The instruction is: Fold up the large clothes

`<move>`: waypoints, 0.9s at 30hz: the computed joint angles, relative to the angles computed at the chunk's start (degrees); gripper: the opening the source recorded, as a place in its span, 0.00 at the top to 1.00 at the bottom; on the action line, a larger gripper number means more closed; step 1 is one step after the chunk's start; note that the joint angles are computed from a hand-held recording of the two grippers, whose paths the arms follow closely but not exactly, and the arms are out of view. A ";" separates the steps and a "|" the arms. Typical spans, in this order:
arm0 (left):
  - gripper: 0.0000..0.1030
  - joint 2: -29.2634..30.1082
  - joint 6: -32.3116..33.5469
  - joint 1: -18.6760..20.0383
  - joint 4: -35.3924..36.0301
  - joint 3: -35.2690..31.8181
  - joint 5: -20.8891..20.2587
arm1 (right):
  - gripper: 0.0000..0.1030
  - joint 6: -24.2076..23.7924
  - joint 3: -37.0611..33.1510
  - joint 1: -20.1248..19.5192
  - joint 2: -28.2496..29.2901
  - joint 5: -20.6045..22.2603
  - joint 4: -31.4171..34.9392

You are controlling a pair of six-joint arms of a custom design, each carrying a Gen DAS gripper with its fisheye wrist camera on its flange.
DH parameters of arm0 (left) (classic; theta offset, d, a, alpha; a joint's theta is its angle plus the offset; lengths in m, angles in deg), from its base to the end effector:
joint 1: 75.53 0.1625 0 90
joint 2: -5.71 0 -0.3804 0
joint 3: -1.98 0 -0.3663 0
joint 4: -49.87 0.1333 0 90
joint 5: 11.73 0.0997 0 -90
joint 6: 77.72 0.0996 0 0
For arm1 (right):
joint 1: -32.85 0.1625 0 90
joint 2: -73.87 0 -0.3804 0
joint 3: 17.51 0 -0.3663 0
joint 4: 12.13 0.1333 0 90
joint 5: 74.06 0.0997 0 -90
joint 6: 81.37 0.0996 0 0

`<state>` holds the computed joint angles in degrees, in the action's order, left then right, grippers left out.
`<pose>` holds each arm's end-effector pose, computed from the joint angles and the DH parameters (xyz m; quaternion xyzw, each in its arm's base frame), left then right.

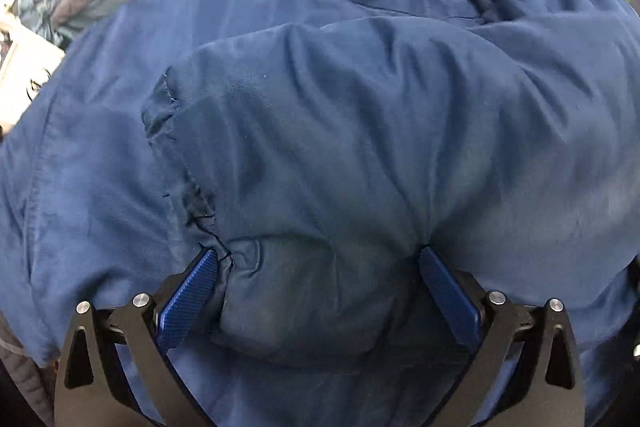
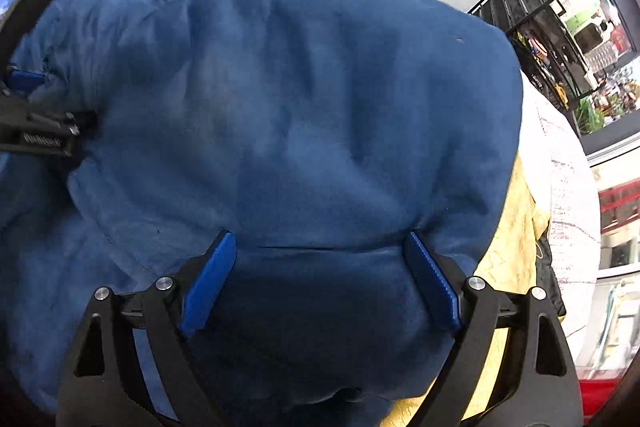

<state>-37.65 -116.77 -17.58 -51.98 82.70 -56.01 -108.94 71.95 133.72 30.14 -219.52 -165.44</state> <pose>-0.1597 -0.6407 0.0957 0.0307 0.9023 -0.0548 0.4266 0.1715 -0.6215 0.1394 0.2208 -0.8494 0.0671 0.4746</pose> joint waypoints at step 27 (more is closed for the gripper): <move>0.06 -31.88 -14.96 -4.89 -6.56 29.29 -0.76 | 0.13 31.71 21.75 3.69 -24.27 18.82 15.60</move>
